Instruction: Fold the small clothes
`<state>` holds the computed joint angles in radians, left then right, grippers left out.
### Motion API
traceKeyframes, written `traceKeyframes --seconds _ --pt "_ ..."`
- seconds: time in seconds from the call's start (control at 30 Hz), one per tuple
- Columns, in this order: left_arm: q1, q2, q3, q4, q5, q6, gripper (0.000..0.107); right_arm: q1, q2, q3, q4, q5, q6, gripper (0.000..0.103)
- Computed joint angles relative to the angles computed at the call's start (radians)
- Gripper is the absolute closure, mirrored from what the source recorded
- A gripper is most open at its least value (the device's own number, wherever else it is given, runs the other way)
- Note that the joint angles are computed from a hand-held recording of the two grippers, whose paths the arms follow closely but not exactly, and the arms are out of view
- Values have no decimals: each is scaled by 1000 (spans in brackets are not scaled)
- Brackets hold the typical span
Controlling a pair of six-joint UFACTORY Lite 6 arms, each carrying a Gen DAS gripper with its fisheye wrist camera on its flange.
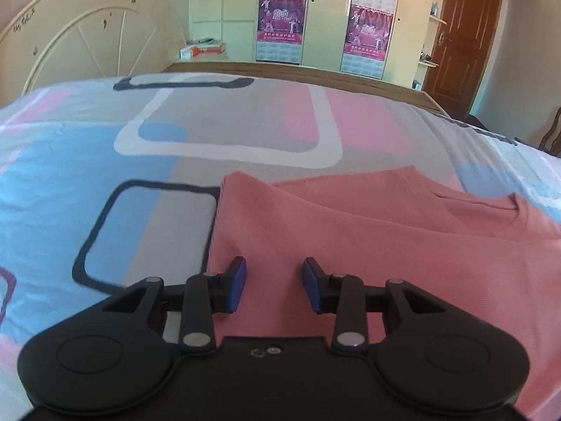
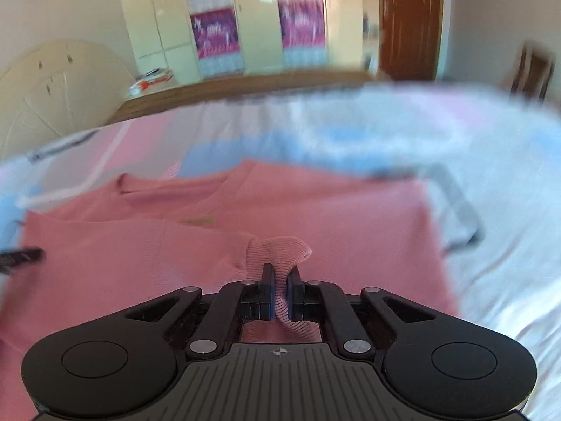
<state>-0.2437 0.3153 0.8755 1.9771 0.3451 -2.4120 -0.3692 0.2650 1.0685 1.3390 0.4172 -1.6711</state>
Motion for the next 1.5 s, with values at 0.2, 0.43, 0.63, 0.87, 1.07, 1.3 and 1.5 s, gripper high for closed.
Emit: traceKeyframes --seconds 0.2,0.43,0.63,0.87,1.07,1.3,1.5 --pt "9 -6 15 4 0 -32 73 1 76 54 -77 -12 107 97" --pt "32 93 107 36 18 -28 70 24 64 66 62 -12 33 93" --pt "39 94 119 -2 12 -2 71 39 164 152 -204 -90 270 92" --pt "-65 -77 -17 -170 52 144 63 -28 8 53 -68 62 159 90" --pt "-223 -187 -118 -366 66 274 55 18 -72 -40 -113 115 186 90" --pt "-309 -189 -190 -372 124 196 43 29 -65 -137 -84 23 39 89" --pt "-334 -228 -183 -539 152 328 45 -12 -106 -137 -186 54 160 89"
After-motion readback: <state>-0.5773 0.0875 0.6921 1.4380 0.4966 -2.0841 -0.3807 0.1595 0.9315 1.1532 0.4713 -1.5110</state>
